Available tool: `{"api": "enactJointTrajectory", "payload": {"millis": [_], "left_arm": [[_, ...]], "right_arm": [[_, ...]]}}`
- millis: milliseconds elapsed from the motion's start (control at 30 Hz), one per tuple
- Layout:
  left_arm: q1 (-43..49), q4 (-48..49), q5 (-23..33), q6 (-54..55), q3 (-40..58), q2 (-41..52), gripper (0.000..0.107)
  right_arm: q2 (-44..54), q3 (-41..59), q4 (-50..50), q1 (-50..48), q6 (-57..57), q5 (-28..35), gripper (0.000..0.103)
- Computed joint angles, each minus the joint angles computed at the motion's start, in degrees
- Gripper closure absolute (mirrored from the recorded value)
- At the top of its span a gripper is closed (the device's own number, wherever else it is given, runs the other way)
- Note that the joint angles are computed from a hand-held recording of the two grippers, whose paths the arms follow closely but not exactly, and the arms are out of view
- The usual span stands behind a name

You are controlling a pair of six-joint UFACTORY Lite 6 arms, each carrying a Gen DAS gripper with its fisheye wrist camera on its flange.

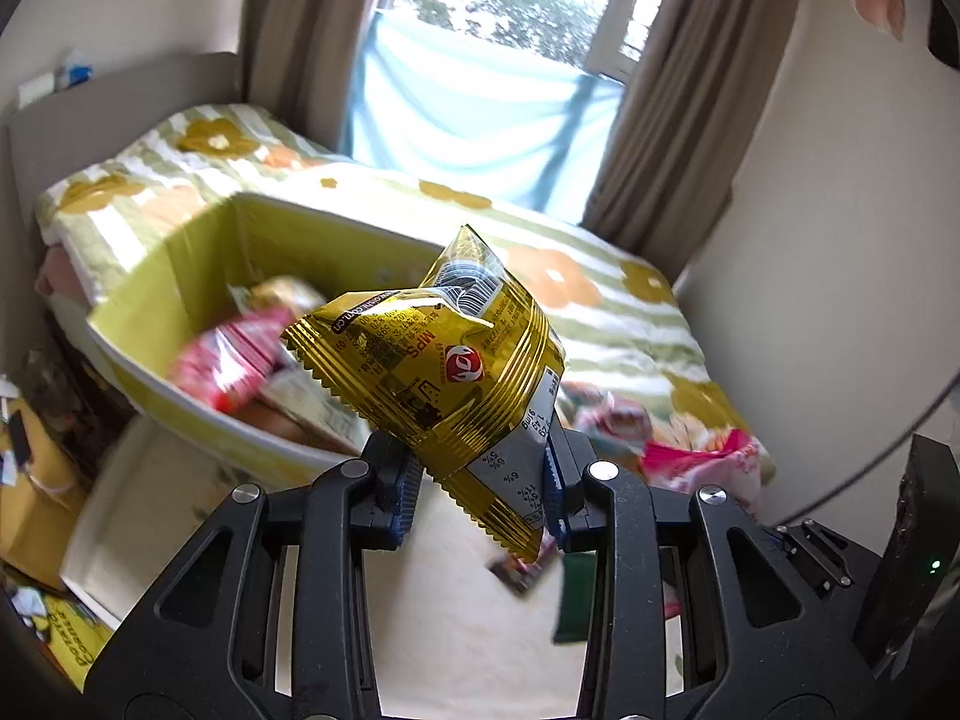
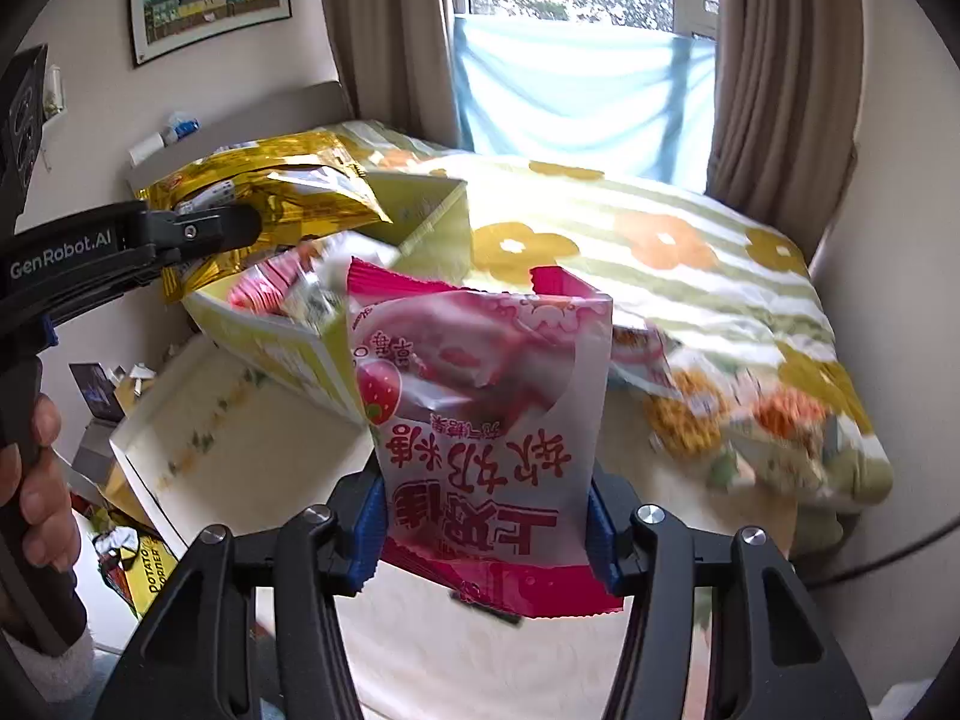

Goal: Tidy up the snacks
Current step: 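Lift the gold wrapper with the left gripper while the right carries the pink bag over the box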

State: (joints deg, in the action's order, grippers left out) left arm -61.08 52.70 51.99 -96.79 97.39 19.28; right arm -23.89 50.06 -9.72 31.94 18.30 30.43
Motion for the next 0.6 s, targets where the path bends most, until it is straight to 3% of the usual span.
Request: {"api": "enactJointTrajectory", "payload": {"millis": [300, 467, 600], "left_arm": [[19.01, -11.45, -6.55, 21.13, -3.46, -7.62, 0.077], [33.29, -25.91, -13.92, 40.09, -3.67, -6.73, 0.077], [43.03, -40.48, -16.65, 58.63, 0.80, -1.00, 0.077]], "right_arm": [[23.56, 26.36, -1.70, 4.73, 4.23, 0.03, 0.053], [40.65, 46.74, -2.40, 7.53, 7.02, 3.62, 0.053], [56.70, 67.93, -2.30, 9.27, 7.91, 9.86, 0.052]]}}
